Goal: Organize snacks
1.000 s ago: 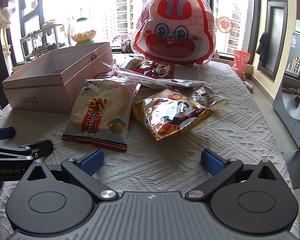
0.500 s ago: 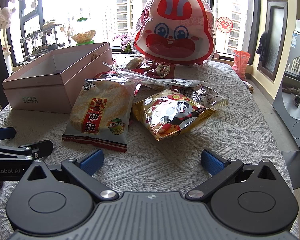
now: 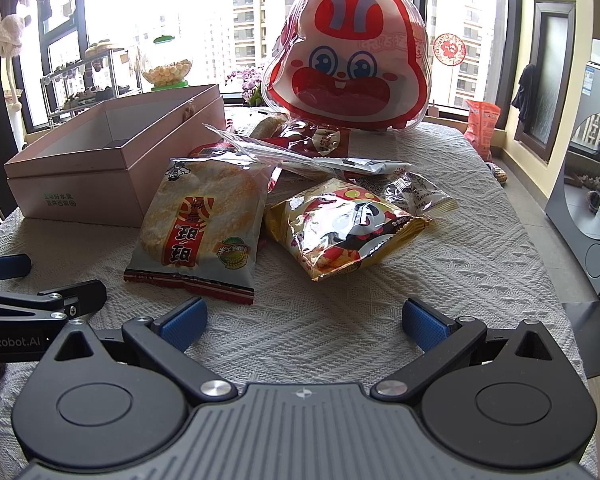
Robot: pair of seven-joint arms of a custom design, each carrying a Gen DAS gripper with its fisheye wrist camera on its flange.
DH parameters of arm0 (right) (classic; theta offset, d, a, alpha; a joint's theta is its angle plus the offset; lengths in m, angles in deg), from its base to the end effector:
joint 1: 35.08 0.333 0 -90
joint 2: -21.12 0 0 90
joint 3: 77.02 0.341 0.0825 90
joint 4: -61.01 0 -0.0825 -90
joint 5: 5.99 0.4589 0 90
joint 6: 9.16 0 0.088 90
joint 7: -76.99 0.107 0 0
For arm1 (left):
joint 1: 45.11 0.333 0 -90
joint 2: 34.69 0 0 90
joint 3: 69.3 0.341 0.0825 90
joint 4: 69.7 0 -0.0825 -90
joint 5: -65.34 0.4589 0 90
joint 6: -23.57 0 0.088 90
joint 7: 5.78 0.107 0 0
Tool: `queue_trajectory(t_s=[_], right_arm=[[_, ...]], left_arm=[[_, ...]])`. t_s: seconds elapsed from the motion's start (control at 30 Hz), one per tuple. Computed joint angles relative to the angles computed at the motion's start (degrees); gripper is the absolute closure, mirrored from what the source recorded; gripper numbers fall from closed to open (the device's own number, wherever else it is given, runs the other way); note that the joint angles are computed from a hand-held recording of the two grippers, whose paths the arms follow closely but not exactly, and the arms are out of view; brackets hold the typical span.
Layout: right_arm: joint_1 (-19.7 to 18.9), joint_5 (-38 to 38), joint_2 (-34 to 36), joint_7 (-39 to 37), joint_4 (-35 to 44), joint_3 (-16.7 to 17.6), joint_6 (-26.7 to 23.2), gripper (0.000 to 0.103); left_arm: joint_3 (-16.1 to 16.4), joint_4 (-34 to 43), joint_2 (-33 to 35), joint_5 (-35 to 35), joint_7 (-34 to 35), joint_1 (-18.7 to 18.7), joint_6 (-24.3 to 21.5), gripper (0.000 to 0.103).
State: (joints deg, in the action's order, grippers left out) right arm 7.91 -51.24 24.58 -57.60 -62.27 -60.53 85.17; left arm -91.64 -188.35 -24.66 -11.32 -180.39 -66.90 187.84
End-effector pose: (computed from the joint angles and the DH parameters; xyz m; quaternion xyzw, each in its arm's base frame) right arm 0.3433 0.4414 0.3464 -0.2444 0.8664 -0.4175 0.1240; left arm 0.5133 -0.4141 0.3676 -0.1698 0.8845 -0.4246 0.0928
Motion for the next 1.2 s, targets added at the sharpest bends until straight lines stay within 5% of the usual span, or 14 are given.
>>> queue_trajectory(t_s=[0.97, 1.07, 1.2], right_arm=[[0.14, -0.04, 0.37, 0.00, 0.44, 0.00, -0.07, 0.000], [-0.33, 1.25, -1.68, -3.01, -1.03, -0.17, 3.12, 0.000], [-2.90, 10.10, -10.56, -16.55, -7.40, -1.99, 17.07, 0.000]], left_arm=[[0.13, -0.01, -0.05, 0.50, -0.65, 0.02, -0.37, 0.002], [2.82, 0.95, -0.90, 17.39, -14.73, -0.55, -7.95, 0.002], [4.94, 8.23, -0.27, 35.37, -30.13, -0.13, -24.04, 0.002]])
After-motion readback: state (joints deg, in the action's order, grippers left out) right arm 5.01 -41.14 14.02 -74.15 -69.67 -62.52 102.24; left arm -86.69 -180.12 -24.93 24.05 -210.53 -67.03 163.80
